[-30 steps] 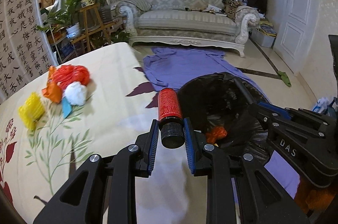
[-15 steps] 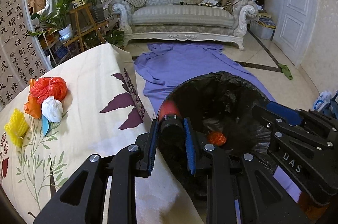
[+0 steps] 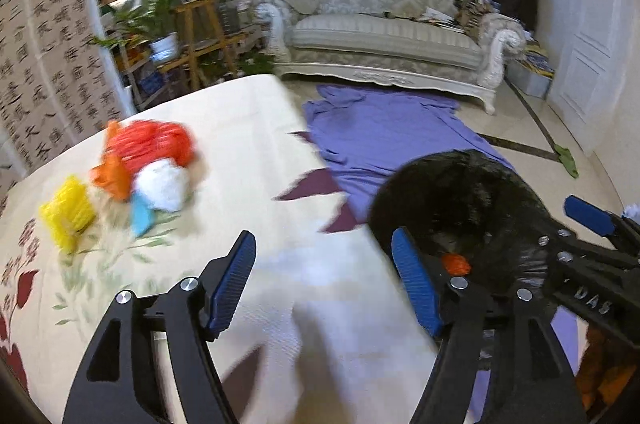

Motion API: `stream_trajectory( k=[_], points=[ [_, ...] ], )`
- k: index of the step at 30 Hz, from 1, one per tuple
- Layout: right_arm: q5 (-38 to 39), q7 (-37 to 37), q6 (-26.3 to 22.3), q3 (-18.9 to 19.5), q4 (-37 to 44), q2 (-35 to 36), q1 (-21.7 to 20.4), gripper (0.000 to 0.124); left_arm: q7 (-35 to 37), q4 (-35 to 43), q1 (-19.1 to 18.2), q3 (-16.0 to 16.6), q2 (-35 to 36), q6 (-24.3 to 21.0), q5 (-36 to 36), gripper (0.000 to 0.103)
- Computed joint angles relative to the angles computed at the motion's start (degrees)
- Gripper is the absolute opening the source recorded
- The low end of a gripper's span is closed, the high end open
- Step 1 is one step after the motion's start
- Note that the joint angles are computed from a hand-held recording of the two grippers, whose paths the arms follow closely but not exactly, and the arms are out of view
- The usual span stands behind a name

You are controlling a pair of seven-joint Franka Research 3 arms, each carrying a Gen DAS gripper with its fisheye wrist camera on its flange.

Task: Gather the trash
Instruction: 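Move both open tools back over the table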

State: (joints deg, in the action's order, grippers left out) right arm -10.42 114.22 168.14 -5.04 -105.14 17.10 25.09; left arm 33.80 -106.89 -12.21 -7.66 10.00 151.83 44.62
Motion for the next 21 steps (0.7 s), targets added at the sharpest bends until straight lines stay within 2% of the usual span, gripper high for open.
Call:
stream_trajectory(
  k=[3,10,16,19,21],
  points=[
    [-0.5,0.8,1.1,-0.2,0.7,0.5,1.2,0.09,-2.9,-2.7,0.7,0.9,-2.5,-0.9,1.9,0.071],
    [1.5,-3.6,1.8,2.7,4.6,2.9,2.6,0.092,-8.3,-9.2,4.5,1.0,-8.2,-3.8,5.1,0.071],
    [7.5,-11.8,-1.7,7.2,10.1,6.0,2.7,0.092,-12.0,-13.6,8.2,0.6,-12.2,-6.0,7.3,0.071],
    [5.7,-12.6,-4.1,5.5,13.2,7.6,5.7,0.092,-13.4,-14.8,9.9,0.5,-13.4,-6.4,8.2,0.071],
    [6.5,-14.2,-5.8,6.3,15.5,9.0,5.8,0.092,-14.0,-15.9,11.2,0.8,-14.4,-6.0,8.7,0.071]
  ],
)
